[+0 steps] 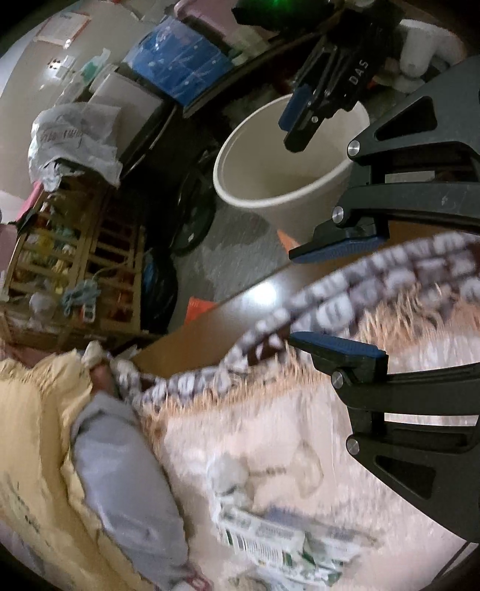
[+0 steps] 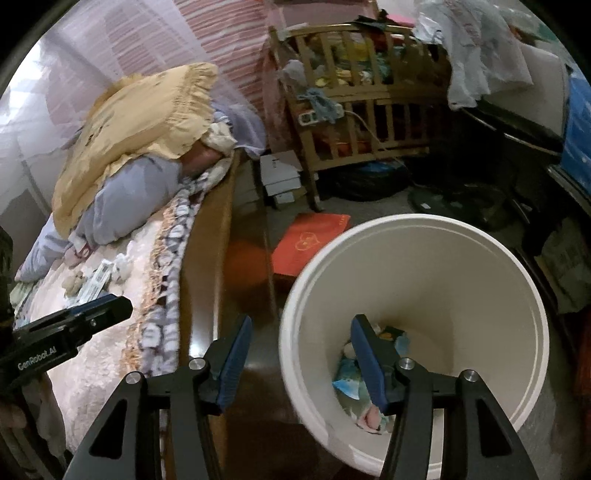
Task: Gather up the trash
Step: 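Return both open tools to the trash on the bed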
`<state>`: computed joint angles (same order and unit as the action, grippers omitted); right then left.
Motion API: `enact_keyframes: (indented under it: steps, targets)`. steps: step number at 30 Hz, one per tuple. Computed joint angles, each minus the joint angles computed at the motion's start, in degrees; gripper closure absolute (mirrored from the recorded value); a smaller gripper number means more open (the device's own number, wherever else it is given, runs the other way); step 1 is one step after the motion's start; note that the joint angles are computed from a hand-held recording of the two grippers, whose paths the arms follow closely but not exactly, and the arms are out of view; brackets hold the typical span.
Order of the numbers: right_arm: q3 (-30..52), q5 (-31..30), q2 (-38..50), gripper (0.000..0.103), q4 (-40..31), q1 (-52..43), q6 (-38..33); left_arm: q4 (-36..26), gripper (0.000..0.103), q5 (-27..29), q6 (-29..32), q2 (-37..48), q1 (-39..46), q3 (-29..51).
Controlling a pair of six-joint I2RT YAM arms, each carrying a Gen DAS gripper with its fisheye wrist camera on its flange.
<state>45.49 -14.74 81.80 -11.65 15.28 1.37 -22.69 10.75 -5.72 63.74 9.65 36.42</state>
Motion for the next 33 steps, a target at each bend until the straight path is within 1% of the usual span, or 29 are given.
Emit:
enact_keyframes:
  steps: [3, 6, 10, 15, 18, 25, 28, 33]
  targets:
    - [-0.3, 1.0, -0.6, 0.048, 0.0, 2.8, 1.0, -1.1, 0.067, 0.3, 2.1, -1.9, 3.1, -0.6]
    - [-0.4, 1.9, -1.0, 0.045, 0.1, 6.0, 2.0, -2.1, 0.067, 0.4, 4.1, -3.9, 6.1, -1.3]
    - [0.0, 3.4, -0.8, 0.044, 0.3, 10.4, 3.2, -3.5, 0.067, 0.9, 6.8, -6.1, 10.3, -2.1]
    - [0.9, 4.8, -0.3, 0.044, 0.5, 15.5, 4.7, -5.0, 0.067, 3.5, 10.9, -6.7, 17.7, -2.4]
    - [1.9, 5.3, 0.7, 0.041, 0.6, 18.7, 5.6, -5.9, 0.067, 4.9, 13.5, -6.5, 22.1, -2.5]
    - [5.7, 6.4, 5.3, 0.039, 0.7, 25.1, 7.4, -7.6, 0.066, 9.4, 21.8, -2.8, 35.3, -0.7]
    - [8.2, 6.8, 8.3, 0.039, 0.6, 27.8, 7.9, -8.7, 0.066, 12.7, 26.7, 1.0, 43.5, 1.7]
    - [12.7, 6.9, 14.0, 0.039, 0.9, 31.6, 8.8, -9.3, 0.066, 15.3, 33.4, 7.5, 53.8, 5.4]
